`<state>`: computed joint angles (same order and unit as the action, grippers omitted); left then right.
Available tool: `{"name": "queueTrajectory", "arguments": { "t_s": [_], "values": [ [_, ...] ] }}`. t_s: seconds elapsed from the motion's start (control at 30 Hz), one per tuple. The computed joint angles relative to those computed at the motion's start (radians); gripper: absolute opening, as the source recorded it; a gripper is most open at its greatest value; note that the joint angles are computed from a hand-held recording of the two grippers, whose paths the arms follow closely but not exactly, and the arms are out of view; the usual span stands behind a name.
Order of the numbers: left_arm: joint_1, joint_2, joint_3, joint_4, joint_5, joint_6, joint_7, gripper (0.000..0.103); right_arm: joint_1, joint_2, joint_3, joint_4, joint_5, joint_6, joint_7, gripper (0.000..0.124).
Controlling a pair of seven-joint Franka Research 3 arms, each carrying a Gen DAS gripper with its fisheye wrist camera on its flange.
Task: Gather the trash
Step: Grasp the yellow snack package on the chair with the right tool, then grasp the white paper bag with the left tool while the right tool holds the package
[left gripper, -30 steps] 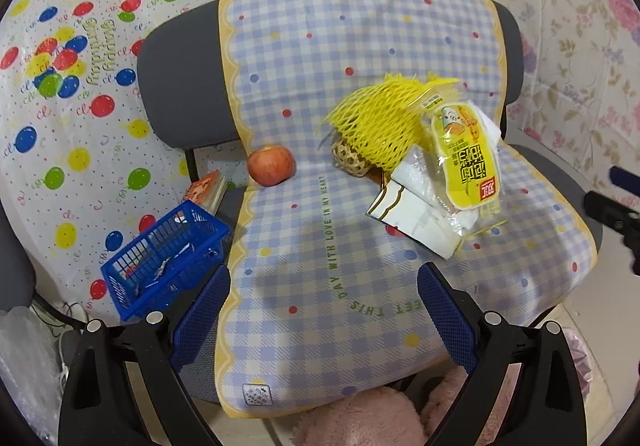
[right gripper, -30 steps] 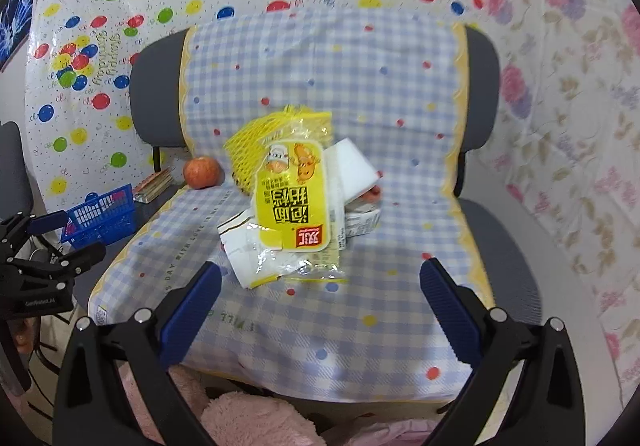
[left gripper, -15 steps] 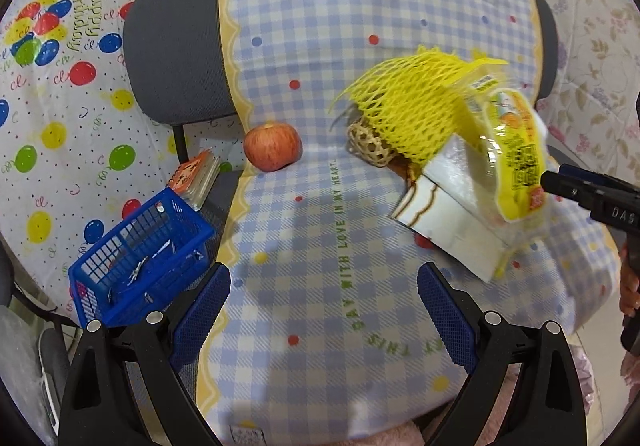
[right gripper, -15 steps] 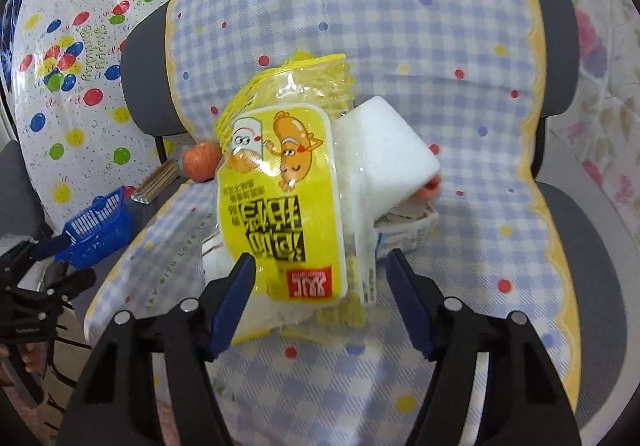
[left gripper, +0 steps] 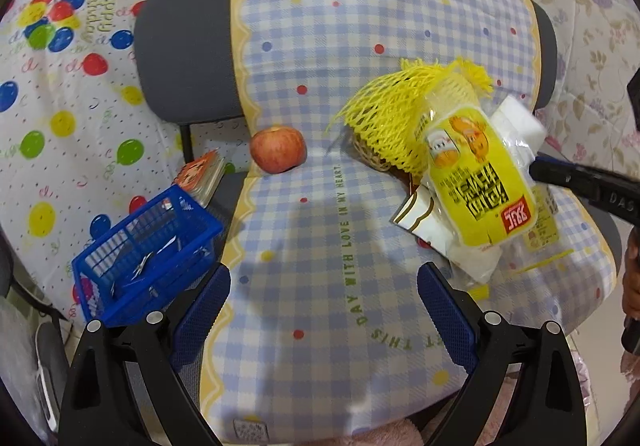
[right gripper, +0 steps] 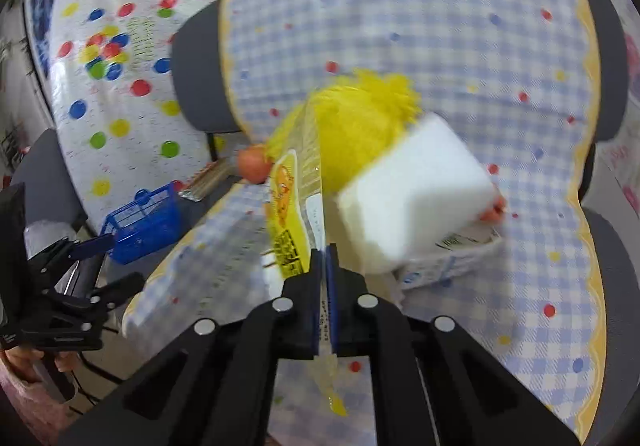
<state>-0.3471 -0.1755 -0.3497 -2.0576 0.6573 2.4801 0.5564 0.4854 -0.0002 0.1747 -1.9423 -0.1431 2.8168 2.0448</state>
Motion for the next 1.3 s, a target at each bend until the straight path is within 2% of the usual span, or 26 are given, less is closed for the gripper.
{"name": "queueTrajectory", "arguments": {
  "t_s": [0.07, 0.17, 0.2, 0.27, 0.37, 0.5, 0.57, 0.67, 0.77, 0.93, 0.97, 1.0, 1.07, 1.1, 1.13, 1.17, 1.2, 1.23, 1.3],
  "values": [
    [0.000, -0.014, -0.007, -0.010, 0.020, -0.017, -0.006, 0.094, 0.004, -0.017, 0.006, 0.001, -0.074, 0.031, 0.080, 0.002],
    [-0.007, -0.027, -0.008, -0.021, 0.012, -0.009, 0.016, 0.094, -0.026, -0.087, 0.033, -0.021, -0.298, 0.067, 0.297, 0.002],
    [-0.007, -0.030, -0.012, -0.022, 0.020, -0.003, 0.014, 0.094, -0.076, -0.138, 0.079, -0.030, -0.433, 0.047, 0.420, 0.002],
    [-0.009, -0.031, -0.014, -0.018, 0.027, 0.034, 0.012, 0.094, -0.142, -0.237, 0.151, -0.042, -0.648, -0.065, 0.599, 0.002],
    [-0.014, -0.023, -0.018, -0.001, 0.020, 0.089, 0.016, 0.094, -0.198, -0.350, 0.216, -0.095, -0.734, -0.176, 0.679, 0.002],
    [-0.026, 0.042, -0.058, 0.053, 0.112, 0.040, 0.009, 0.094, -0.238, -0.457, 0.271, -0.194, -0.741, -0.280, 0.711, 0.002],
    [-0.050, 0.078, -0.049, 0.069, 0.084, 0.024, 0.050, 0.094, -0.236, -0.514, 0.268, -0.253, -0.688, -0.308, 0.717, 0.002],
    [-0.084, 0.169, -0.034, 0.126, 0.061, 0.034, 0.085, 0.092, -0.273, -0.581, 0.302, -0.304, -0.668, -0.351, 0.714, 0.002],
    [-0.118, 0.230, -0.014, 0.176, 0.083, 0.035, 0.051, 0.090, -0.297, -0.647, 0.315, -0.370, -0.642, -0.344, 0.732, 0.002],
    [-0.177, 0.359, 0.015, 0.296, 0.075, -0.046, 0.087, 0.087, -0.330, -0.723, 0.334, -0.460, -0.574, -0.324, 0.739, 0.002],
    [-0.182, 0.381, 0.021, 0.314, 0.052, -0.061, 0.109, 0.082, -0.326, -0.736, 0.327, -0.481, -0.548, -0.316, 0.735, 0.002],
    [-0.182, 0.401, 0.024, 0.328, 0.013, -0.072, 0.142, 0.070, -0.325, -0.741, 0.319, -0.493, -0.524, -0.305, 0.725, 0.002],
    [-0.179, 0.397, 0.039, 0.304, -0.016, -0.022, 0.155, 0.066, -0.322, -0.761, 0.317, -0.516, -0.479, -0.297, 0.705, 0.002],
    [-0.181, 0.394, 0.044, 0.301, -0.022, -0.019, 0.166, 0.058, -0.323, -0.770, 0.321, -0.523, -0.460, -0.300, 0.693, 0.002],
    [-0.185, 0.385, 0.049, 0.291, -0.010, -0.011, 0.169, 0.031, -0.324, -0.778, 0.325, -0.529, -0.443, -0.302, 0.681, 0.002],
    [-0.189, 0.381, 0.052, 0.289, -0.002, -0.010, 0.175, 0.014, -0.322, -0.785, 0.330, -0.534, -0.423, -0.307, 0.670, 0.002],
    [-0.182, 0.373, 0.046, 0.280, -0.029, -0.002, 0.207, 0.005, -0.323, -0.788, 0.330, -0.538, -0.408, -0.305, 0.659, 0.002],
    [-0.174, 0.347, 0.043, 0.249, -0.051, 0.033, 0.220, 0.004, -0.320, -0.792, 0.335, -0.542, -0.389, -0.310, 0.649, 0.002],
    [-0.176, 0.290, 0.047, 0.194, -0.014, 0.073, 0.194, 0.003, -0.314, -0.798, 0.342, -0.550, -0.356, -0.317, 0.632, 0.002]
  ]
}}
